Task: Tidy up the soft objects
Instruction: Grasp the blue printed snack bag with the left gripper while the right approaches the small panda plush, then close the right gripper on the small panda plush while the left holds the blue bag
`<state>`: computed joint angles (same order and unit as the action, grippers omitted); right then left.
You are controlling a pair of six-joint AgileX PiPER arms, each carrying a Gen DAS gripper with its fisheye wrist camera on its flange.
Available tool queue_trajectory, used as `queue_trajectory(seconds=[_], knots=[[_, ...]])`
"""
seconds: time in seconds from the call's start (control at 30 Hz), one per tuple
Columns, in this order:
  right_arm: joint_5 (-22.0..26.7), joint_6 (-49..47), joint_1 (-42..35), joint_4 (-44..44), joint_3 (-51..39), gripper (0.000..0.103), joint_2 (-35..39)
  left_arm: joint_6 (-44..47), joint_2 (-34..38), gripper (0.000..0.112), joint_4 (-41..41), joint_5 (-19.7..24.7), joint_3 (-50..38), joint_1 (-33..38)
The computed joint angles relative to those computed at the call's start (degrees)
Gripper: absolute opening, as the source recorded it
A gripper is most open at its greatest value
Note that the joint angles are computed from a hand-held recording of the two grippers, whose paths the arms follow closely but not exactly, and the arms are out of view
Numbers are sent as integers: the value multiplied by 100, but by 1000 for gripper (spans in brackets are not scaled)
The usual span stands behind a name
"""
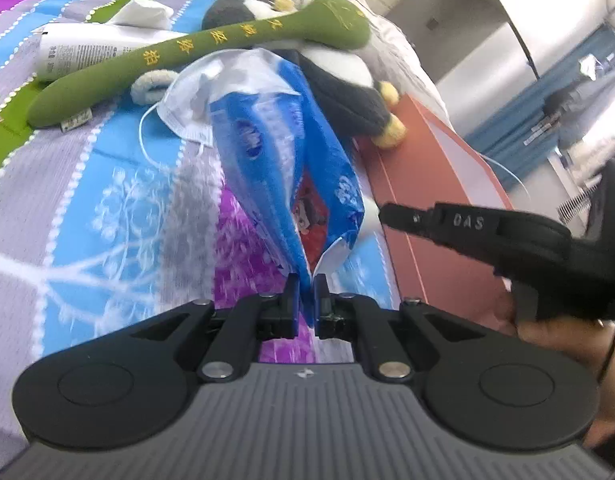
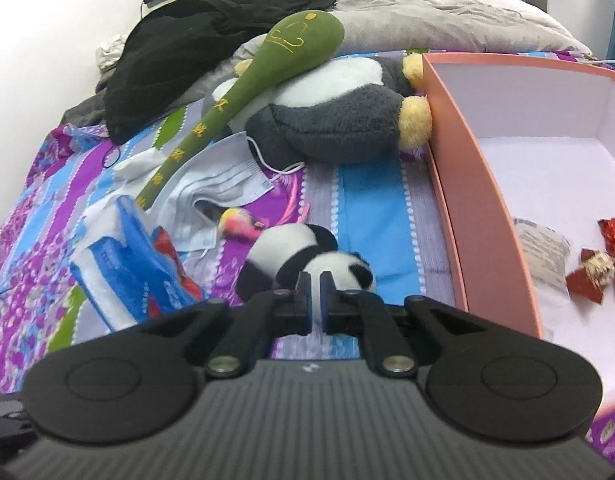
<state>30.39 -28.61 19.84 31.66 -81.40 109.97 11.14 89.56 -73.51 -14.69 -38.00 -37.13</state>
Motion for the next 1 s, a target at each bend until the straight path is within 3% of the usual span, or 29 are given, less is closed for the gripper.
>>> queue_trajectory(seconds=[0.17,0.4,0.43,0.53,0.6,0.73,0.87,0.93,1.0], knots=[[-126,-501,27,151,331,8,-304,-18,-433,8,-140,266,445,-118],[226,-1229,11,335,-100,11,-22,604,-713,10,-1215,87,796,-274],[256,-1159,34,207,-206,13,45,366,-774,11,-1105,13,872,-324],[341,-1044,84,-130,-551,41,278,208,-896,20,-1216,-218,989,-473],[322,-1108,111,-229,-689,44,399,517,-962,38,-1801,-456,1001,-626],[195,-486,274,-1038,-942,63,654,217,-1203,41,-2002,-914,1184,-965],[72,-272,344,-1334,-895,64,758,268,-1437,41,-2319,-1458,1232,-1288],[-202,170,465,-1923,-761,64,773,132,-1524,41,-2234,-1610,1263,-1346],[-281,146,484,-1978,-718,64,814,34,-1539,41,-2173,-1695,1264,-1335]])
